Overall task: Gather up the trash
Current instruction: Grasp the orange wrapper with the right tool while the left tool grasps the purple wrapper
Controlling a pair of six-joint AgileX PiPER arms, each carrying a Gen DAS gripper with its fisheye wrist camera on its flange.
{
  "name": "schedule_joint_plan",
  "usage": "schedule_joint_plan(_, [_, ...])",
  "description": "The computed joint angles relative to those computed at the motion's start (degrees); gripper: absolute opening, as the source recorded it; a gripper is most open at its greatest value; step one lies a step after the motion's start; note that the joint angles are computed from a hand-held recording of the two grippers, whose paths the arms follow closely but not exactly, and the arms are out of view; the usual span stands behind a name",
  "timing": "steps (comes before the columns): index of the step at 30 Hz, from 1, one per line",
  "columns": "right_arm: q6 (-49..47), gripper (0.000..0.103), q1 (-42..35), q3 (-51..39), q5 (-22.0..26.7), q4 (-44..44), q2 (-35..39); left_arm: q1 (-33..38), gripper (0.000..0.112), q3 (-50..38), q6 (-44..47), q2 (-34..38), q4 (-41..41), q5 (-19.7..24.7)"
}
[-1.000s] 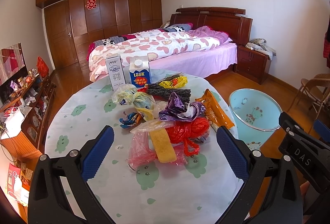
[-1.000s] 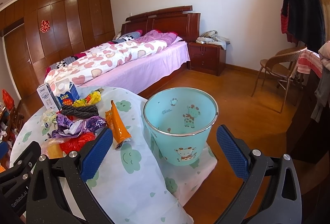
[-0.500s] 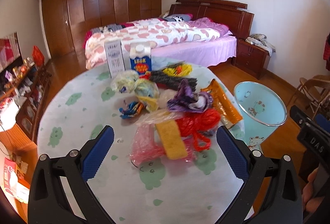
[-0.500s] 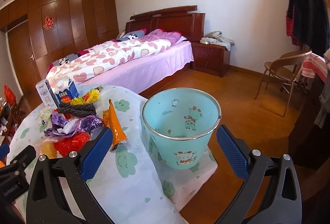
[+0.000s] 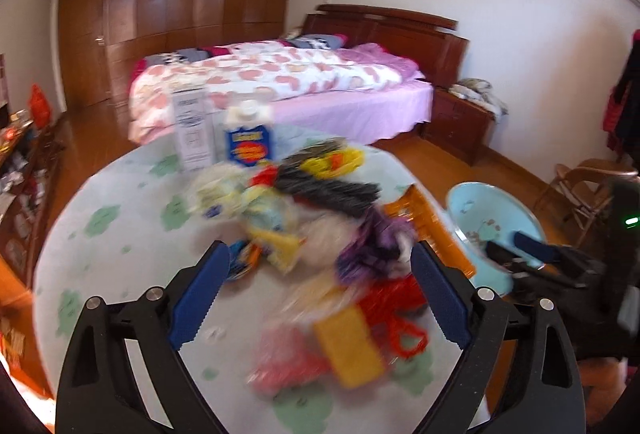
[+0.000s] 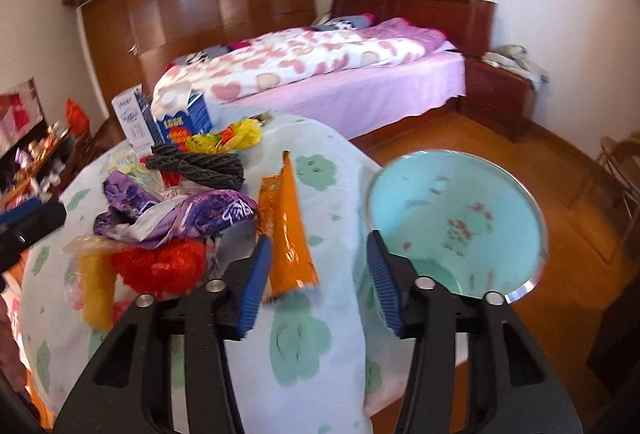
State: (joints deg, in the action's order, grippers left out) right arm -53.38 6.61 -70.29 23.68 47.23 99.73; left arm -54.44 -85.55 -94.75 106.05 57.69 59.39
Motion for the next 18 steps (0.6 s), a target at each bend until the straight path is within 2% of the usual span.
schedule_joint_plan(3, [3.5,0.041,0.9,-6.1,4.0,-4.0,5.1,3.3,0.077,-4.1,6.7,2.8,-3.4,-4.7])
schedule_joint_plan(6, [3.7,0.035,1.0,-9.3,6.9,-4.2,8.2,5.4,0.072,-8.1,11.8,6.2,-5.9,-7.6])
schedule_joint_plan(9, [5.9,0.028,1.2,-12.4,9.5,-6.0,11.5,7.6,0.056,-9.7,16.7,8.2,-10.2,-12.7])
schedule_joint_plan(12, [3.9,0.026,1.1,-12.5,10.1,-3.8,12.5,8.5,0.033,-11.0,20.2,10.3,-12.4,-14.1])
schedule_joint_plan(13, [2.8,0.023,1.0,-12.3,9.9,-2.9,12.5,8.9,0.025,-10.5,20.4,10.3,-13.1,-15.1])
schedule_joint_plan(15, [0.2,0.019,0.6,-11.9,10.6,-0.1,12.5,9.5,0.02,-8.2,18.7,9.3,-12.7,-17.5])
schedule_joint_plan(18, [-2.3,0.017,-0.1,-10.6,10.6,2.7,11.3,9.3,0.017,-6.5,15.7,8.1,-10.5,-17.7])
